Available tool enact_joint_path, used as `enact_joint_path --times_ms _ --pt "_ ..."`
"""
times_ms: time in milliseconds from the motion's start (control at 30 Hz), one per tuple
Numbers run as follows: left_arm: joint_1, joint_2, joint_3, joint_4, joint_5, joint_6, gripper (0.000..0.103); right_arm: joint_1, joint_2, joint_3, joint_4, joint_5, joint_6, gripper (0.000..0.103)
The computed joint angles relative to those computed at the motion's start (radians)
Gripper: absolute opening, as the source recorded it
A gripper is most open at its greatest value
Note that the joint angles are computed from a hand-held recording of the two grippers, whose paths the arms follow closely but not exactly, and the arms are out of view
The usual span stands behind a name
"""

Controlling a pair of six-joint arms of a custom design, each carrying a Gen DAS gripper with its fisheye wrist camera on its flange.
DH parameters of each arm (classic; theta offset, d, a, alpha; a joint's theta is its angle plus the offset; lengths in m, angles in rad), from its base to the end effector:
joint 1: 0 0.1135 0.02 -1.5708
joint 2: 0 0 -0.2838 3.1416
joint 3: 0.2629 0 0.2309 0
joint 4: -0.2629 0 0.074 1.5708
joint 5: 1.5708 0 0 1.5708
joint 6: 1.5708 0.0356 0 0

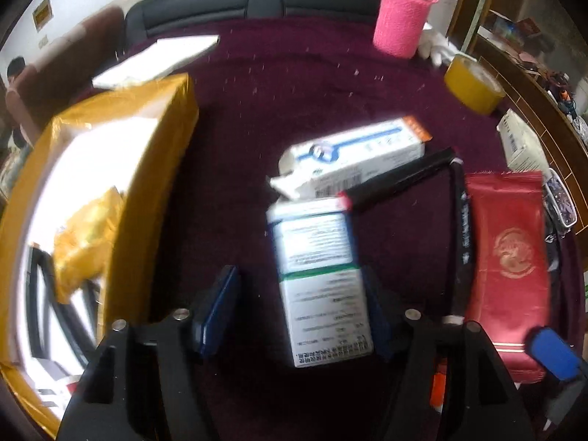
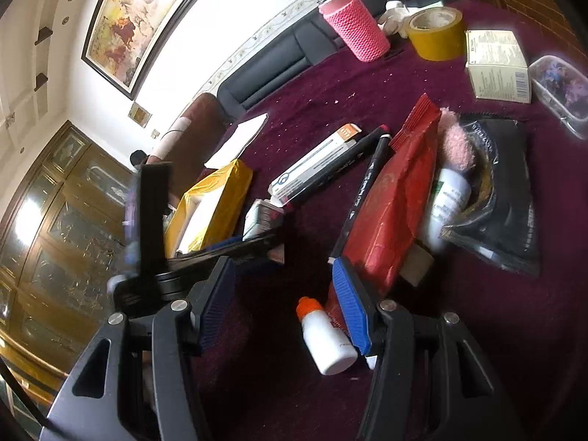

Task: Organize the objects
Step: 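Grasp the green-white medicine box with the left tool while the right tool grasps the orange-capped white bottle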

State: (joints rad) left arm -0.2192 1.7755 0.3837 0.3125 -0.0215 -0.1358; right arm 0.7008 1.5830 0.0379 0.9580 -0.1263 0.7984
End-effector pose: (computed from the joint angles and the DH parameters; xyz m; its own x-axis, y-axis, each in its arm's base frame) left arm 0.2229 -0.0489 0.0860 -0.8807 0.0575 -0.4702 0.0891 0.9950 -0.0451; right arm 0.1348 0.1196 0.1154 -0.8111 0.2454 -0.5310 -0.1991 0.7378 0.6450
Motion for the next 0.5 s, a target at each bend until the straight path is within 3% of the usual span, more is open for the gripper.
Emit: enact_joint_path --times_ms 33,100,233,367,500 --pt "-0.014 -0.007 -0.027 0.033 -0.025 0.011 0.054 0.003 -0.005 0.002 -0.008 -0.001 -0.007 0.054" --pt "-0.026 -0.028 -0.065 0.062 -0.043 0.024 0.029 0.014 -0.015 0.010 -0.032 0.007 -0.015 0.054" --pt "0.004 -0.124 -0.135 0.039 0.011 0.060 0.029 0.045 -0.012 0.044 -0.101 0.017 -0.051 0.054" --pt "0.079 -0.228 -0.231 0.019 0.104 0.113 0.029 0.142 -0.051 0.102 -0.266 0.102 -0.135 0.054" --pt "0.116 -0.324 -0.311 0.004 0.148 0.166 0.029 0.175 0.030 0.142 -0.324 0.116 -0.171 0.054"
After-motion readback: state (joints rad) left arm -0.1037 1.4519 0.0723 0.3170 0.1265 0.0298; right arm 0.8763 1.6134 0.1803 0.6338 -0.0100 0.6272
